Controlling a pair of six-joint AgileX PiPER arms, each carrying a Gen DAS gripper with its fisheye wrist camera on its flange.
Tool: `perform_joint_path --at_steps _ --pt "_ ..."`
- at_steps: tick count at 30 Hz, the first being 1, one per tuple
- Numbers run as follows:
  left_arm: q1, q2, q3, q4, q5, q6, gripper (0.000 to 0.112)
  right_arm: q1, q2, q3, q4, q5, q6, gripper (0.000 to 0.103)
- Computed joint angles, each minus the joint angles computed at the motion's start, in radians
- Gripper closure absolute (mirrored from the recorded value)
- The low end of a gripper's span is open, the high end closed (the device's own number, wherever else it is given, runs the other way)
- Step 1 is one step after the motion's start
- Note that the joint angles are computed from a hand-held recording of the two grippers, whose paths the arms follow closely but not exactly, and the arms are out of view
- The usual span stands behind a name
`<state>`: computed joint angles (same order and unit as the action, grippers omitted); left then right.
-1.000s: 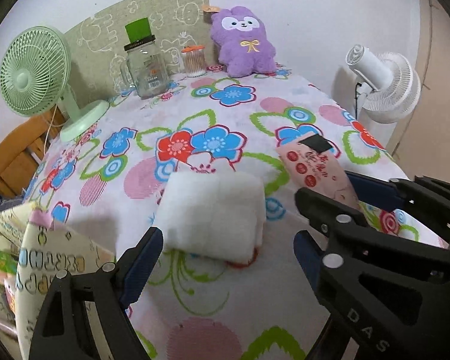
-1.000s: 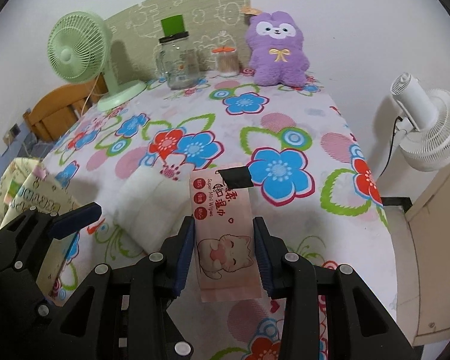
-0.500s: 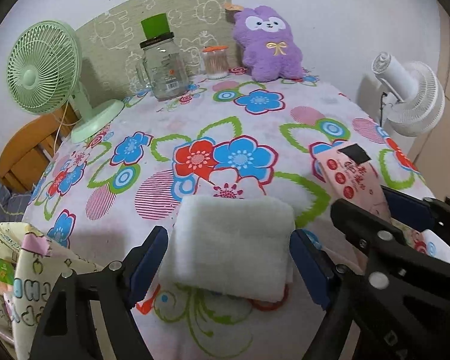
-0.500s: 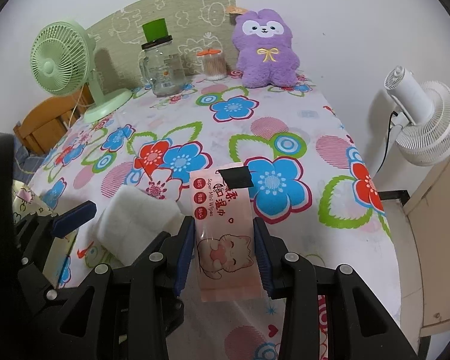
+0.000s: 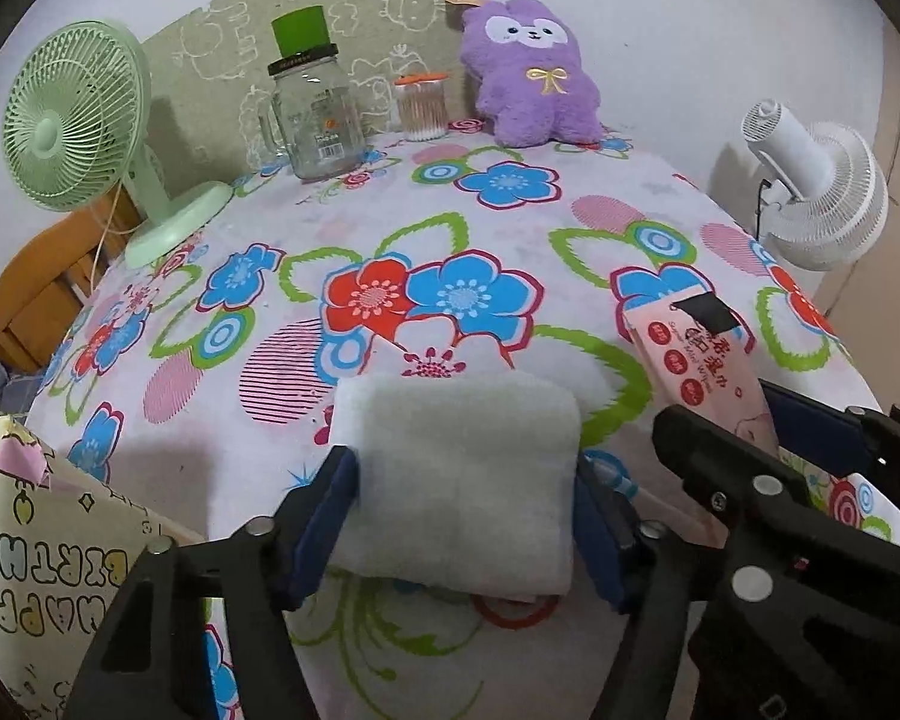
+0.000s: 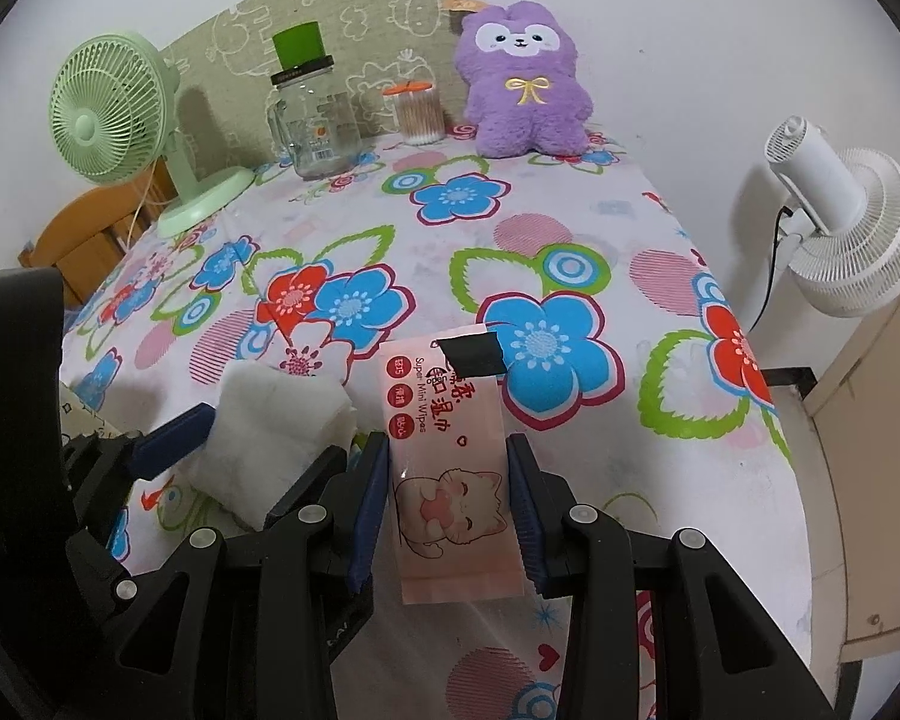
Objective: Organize soft objects
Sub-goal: 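Grasp the white pad with left tool while right tool holds the wipe pack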
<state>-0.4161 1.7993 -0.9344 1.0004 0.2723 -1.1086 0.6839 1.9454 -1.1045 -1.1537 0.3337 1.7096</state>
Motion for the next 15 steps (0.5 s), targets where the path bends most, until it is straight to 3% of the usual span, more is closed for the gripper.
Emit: perform_joint_path --at_steps 3,5,8,15 --pt "-0.011 -0.013 0.017 0.047 0.003 -0.041 0.058 0.006 -0.003 0.006 -0.001 0.009 0.010 0.062" --pt "-0.034 -0.022 0.033 0.136 0.026 -0.128 0.073 0.007 -0.005 0.012 0.004 0.012 0.012 0.062" --pt "-0.050 -0.029 0.049 0.199 0.045 -0.186 0.082 0.008 -0.013 0.030 -0.001 0.012 0.026 0.062" --pt "-0.040 -0.065 0.069 0.065 0.027 -0.058 0.093 0.037 -0.040 0.057 -0.030 0.031 0.069 0.062"
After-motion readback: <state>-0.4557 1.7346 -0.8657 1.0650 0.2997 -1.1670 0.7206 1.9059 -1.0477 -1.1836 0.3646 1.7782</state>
